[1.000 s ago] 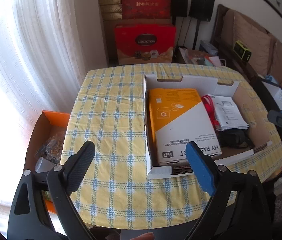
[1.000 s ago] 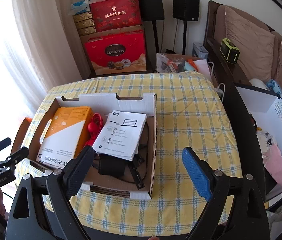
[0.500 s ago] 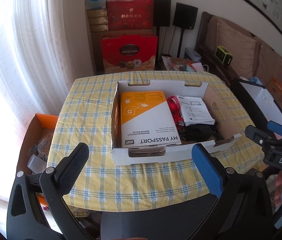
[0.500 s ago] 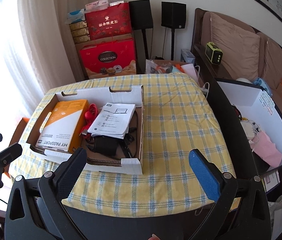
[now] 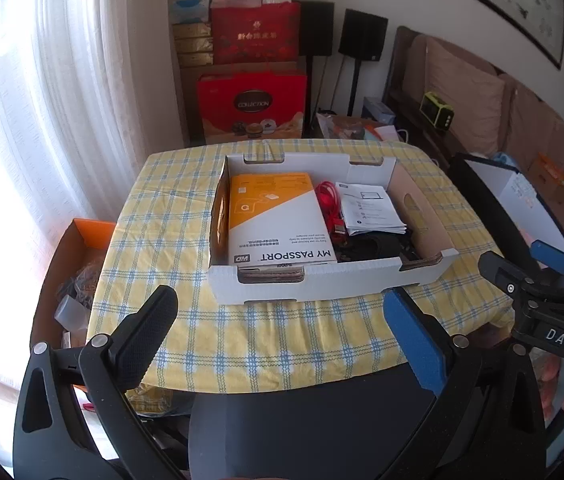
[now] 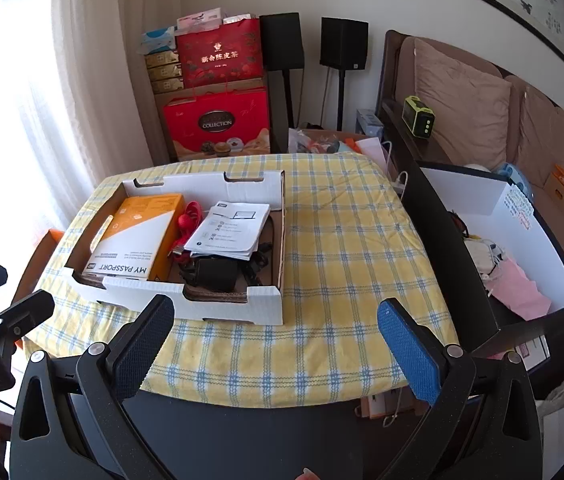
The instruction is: Organize objects
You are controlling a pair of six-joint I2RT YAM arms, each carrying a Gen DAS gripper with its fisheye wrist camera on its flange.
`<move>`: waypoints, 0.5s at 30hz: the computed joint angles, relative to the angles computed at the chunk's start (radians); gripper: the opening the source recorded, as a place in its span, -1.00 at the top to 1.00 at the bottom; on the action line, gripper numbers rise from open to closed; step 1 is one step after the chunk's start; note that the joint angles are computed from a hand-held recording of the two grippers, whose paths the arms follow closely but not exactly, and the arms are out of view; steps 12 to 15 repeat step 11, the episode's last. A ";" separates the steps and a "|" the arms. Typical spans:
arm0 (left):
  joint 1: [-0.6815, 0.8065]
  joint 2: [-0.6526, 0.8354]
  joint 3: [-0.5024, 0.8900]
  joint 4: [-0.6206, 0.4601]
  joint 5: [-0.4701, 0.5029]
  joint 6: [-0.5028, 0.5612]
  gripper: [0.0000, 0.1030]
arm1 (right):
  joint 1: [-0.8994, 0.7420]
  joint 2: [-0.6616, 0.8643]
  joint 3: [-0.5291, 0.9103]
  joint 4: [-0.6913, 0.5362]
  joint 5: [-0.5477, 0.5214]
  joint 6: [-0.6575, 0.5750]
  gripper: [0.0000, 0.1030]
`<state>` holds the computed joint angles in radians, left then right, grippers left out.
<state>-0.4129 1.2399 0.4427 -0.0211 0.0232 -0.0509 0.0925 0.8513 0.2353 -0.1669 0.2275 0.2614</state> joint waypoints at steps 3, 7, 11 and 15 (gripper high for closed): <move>0.012 -0.012 -0.007 -0.007 0.003 0.001 -0.99 | 0.020 -0.015 -0.004 -0.016 0.018 0.014 -0.99; 0.022 -0.036 -0.018 -0.015 -0.003 -0.006 -0.99 | 0.047 -0.029 -0.009 -0.032 0.041 0.033 -0.99; 0.022 -0.060 -0.025 -0.025 -0.013 -0.009 -0.99 | 0.055 -0.034 -0.008 -0.040 0.048 0.043 -0.99; 0.022 -0.060 -0.025 -0.025 -0.013 -0.009 -0.99 | 0.055 -0.034 -0.008 -0.040 0.048 0.043 -0.99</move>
